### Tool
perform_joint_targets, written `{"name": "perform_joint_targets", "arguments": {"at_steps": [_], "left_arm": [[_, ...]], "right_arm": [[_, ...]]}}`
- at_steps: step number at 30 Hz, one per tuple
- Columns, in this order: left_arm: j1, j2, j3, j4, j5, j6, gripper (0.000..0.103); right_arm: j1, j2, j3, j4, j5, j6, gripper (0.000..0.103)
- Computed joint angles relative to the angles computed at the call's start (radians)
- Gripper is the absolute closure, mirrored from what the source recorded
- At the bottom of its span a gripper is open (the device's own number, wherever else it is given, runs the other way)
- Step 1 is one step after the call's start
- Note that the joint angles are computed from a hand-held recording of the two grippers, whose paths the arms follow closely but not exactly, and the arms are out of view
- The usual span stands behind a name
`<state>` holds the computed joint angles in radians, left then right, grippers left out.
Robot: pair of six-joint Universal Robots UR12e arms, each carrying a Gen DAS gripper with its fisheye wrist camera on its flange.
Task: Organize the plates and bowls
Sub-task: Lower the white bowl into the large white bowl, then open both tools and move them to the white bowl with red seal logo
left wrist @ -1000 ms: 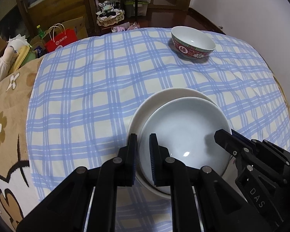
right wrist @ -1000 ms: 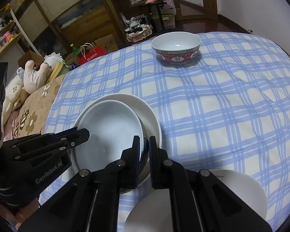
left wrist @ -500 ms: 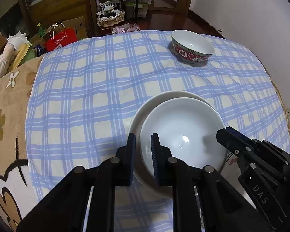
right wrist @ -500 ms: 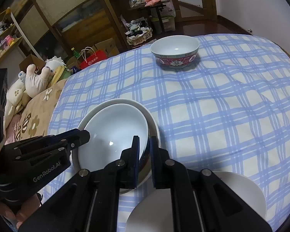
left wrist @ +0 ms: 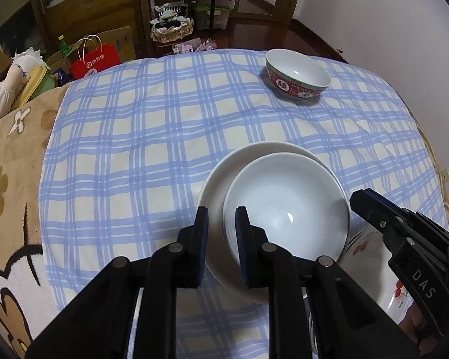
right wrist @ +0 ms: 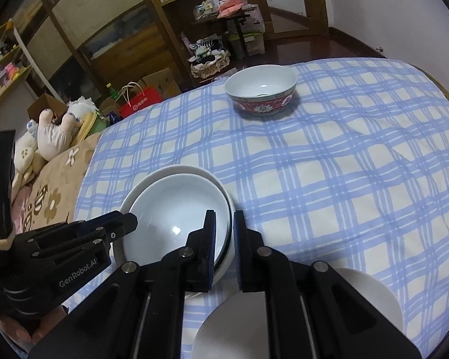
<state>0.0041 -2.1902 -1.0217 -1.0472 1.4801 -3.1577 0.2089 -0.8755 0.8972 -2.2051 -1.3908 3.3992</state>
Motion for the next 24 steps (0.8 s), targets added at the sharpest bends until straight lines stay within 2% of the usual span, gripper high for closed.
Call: {"name": "perform_joint_targets", "arguments": {"at_steps": [2, 5, 9, 12, 16, 18, 19, 24], "left_arm": [[0.001, 0.006, -0.010, 0.021, -0.002, -0.006, 0.083], [0.002, 0.013, -0.020, 0.042, -0.005, -0.011, 0.081], [0.002, 0.022, -0.034, 0.070, 0.005, -0.015, 0.077], [0.000, 0.027, -0.041, 0.085, 0.019, -0.013, 0.070], [-0.001, 0.039, -0.061, 0.114, 0.028, -0.007, 0.066], [0.000, 0.047, -0.071, 0.125, 0.029, -0.004, 0.061], [0.000, 0.050, -0.076, 0.132, 0.028, -0.002, 0.055], [-0.002, 0.065, -0.092, 0.160, 0.039, 0.003, 0.045]], "right_arm": [[-0.001, -0.003, 0.002, -0.005, -0.004, 0.007, 0.088], [-0.001, -0.011, 0.015, -0.031, -0.008, 0.018, 0.073], [-0.003, -0.023, 0.033, -0.072, -0.019, 0.031, 0.059], [-0.006, -0.033, 0.044, -0.092, -0.036, 0.053, 0.047], [-0.008, -0.048, 0.063, -0.119, -0.076, 0.080, 0.037], [-0.008, -0.055, 0.069, -0.137, -0.101, 0.078, 0.032], [-0.007, -0.057, 0.071, -0.145, -0.114, 0.076, 0.029], [-0.005, -0.072, 0.090, -0.197, -0.152, 0.067, 0.011]]}}
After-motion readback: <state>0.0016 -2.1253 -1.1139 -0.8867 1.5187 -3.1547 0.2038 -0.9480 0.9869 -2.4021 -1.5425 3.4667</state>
